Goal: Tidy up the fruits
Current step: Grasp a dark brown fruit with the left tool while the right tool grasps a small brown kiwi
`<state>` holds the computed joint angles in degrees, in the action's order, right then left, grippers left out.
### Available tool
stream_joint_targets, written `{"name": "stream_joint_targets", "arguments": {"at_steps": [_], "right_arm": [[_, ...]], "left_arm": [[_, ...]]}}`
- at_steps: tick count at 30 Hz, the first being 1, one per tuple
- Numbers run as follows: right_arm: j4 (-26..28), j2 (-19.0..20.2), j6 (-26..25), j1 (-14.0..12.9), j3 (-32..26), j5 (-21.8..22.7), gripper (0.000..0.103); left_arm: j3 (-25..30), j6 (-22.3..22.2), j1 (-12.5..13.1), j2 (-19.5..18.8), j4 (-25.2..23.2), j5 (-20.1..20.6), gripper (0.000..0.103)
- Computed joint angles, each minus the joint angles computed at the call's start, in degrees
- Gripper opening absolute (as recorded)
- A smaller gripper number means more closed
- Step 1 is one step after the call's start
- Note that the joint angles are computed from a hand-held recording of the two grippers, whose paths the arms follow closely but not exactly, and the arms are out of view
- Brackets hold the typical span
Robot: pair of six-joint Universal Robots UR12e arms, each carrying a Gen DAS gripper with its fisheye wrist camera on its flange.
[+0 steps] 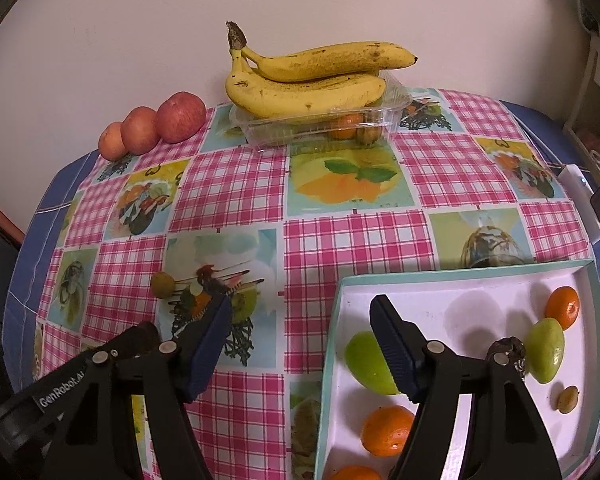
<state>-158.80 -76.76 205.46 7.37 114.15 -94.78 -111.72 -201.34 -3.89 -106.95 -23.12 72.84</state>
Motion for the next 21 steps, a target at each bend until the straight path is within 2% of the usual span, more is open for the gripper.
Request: {"name": "stream_joint_targets", "arguments": {"at_steps": [9,12,17,21], "right_arm": [[-1.9,1.99,-2.19,1.18,-1.48,2.71,0.073],[-2.84,3.02,-2.47,1.29,-2.01,5.62,0.066],[-3.47,4.99,-2.46,2.0,-3.37,8.03,0.061],[-4.48,6.31,-1.87,2.37,-4.22,10.09,0.052]], "left_arm": [[-0.97,-3.25,2.31,0.22,5.66,4.11,0.036],[-1.2,-4.51,3.17,0.09,6.17,3.92,0.036],[-1.59,-6.12,4.39,-0.19,6.64,3.73,0.036],[-1.77,-6.55,5.02,-0.28,6.88,3.36,0.036]]}}
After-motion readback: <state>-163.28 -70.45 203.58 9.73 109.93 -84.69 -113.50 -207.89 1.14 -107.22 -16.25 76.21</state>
